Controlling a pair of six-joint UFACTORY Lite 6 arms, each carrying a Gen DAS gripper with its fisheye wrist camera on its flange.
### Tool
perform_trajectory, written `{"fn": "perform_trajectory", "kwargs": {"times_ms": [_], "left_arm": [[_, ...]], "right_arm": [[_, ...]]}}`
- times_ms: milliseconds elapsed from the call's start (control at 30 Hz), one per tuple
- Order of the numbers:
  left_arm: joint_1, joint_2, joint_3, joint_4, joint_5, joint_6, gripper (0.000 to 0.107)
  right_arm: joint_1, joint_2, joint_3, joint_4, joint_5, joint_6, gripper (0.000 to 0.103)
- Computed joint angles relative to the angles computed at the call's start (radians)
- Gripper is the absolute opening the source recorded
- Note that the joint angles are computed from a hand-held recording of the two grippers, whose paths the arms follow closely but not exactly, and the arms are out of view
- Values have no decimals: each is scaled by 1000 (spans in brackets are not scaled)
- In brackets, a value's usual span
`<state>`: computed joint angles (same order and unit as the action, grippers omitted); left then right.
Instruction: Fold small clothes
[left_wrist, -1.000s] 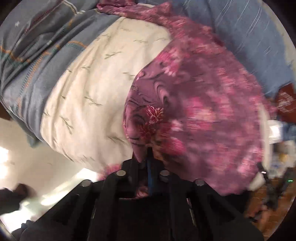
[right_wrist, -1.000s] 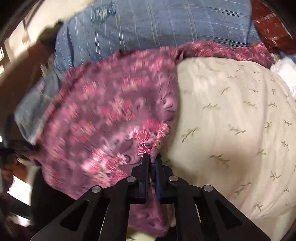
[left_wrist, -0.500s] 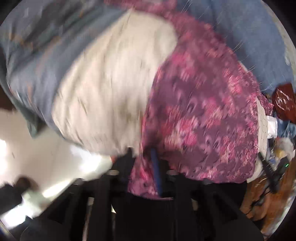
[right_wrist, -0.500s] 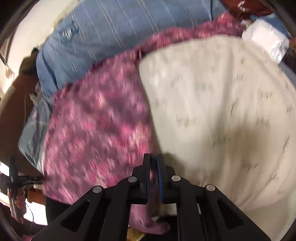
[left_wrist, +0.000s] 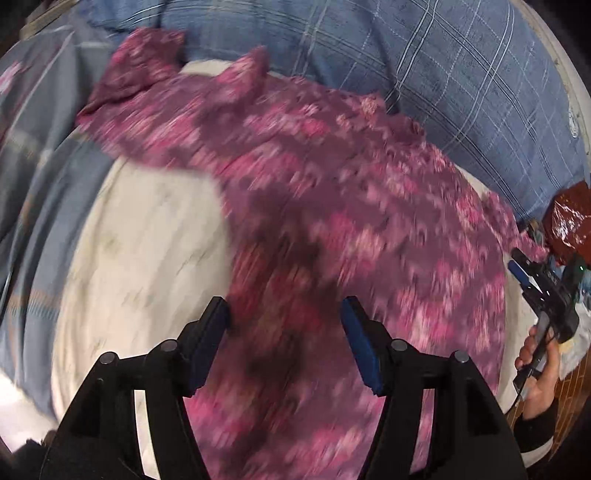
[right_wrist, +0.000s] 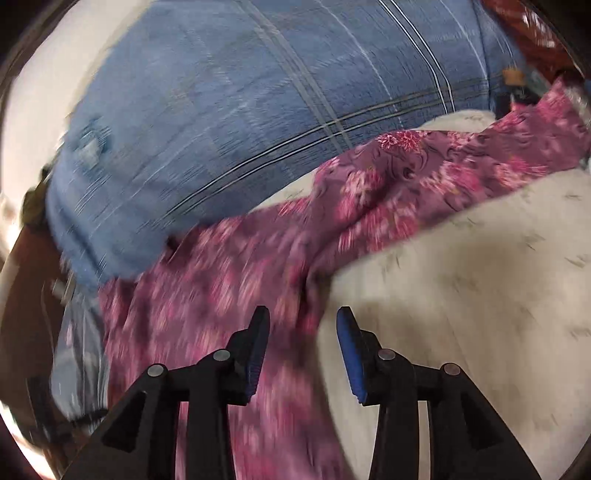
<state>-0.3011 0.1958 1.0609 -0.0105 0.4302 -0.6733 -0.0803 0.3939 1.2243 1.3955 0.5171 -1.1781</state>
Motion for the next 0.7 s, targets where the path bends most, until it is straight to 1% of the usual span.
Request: {"fn": "perform_trajectory", "kwargs": {"times_ms": [67,100,133,167,200,233,267,300,333,367,400,433,467,500,533,567,600,633,667,700], "left_arm": [[9,117,123,0,9,9,63],[14,156,165,-11,15,22,63],[21,204,218,-23,27,35,63],[25,237,258,-23,38,37,63],[29,265,287,-9,36,29,63],[32,269,285,8,18,17,64],[37,281,288,36,-2,-8,66],[42,299,289,61,-25,-39,72],[41,320,289,105,-47,-97,74],[32,339,286,191,-79,-188,77],[14,343,292,296,-81,-281,83],[-13,363,318,401,-47,-371,84],[-49,399,366,480,21,-425,84],[-70,413,384,525,53,-454,84],[-87,418,393,546,77,-467,84],[-96,412,396,528,92,-456,84],[-96,391,386,475,83,-424,84],[-99,358,362,457,53,-434,84],[-108,332,348,480,38,-483,84],[-126,319,354,545,47,-572,84]], "right_arm": [[18,155,166,-26,12,131,44],[19,193,202,-21,20,151,34],[22,237,240,1,24,152,8],[21,259,258,34,27,111,8],[15,246,234,104,32,28,7],[-12,192,192,194,51,-76,7],[-35,148,147,281,64,-164,7],[-55,135,128,328,74,-209,7],[-81,147,133,333,78,-213,7],[-82,177,161,296,39,-180,7],[-72,224,204,217,-20,-124,9],[-61,261,214,163,-38,-101,8],[-74,255,210,151,-13,-108,11],[-89,231,179,160,21,-113,22],[-114,207,150,152,73,-98,22],[-137,188,125,156,112,-108,22],[-172,150,83,172,142,-140,22],[-213,94,26,206,145,-194,23],[-253,57,1,218,144,-212,23],[-301,36,1,218,141,-204,23]]}}
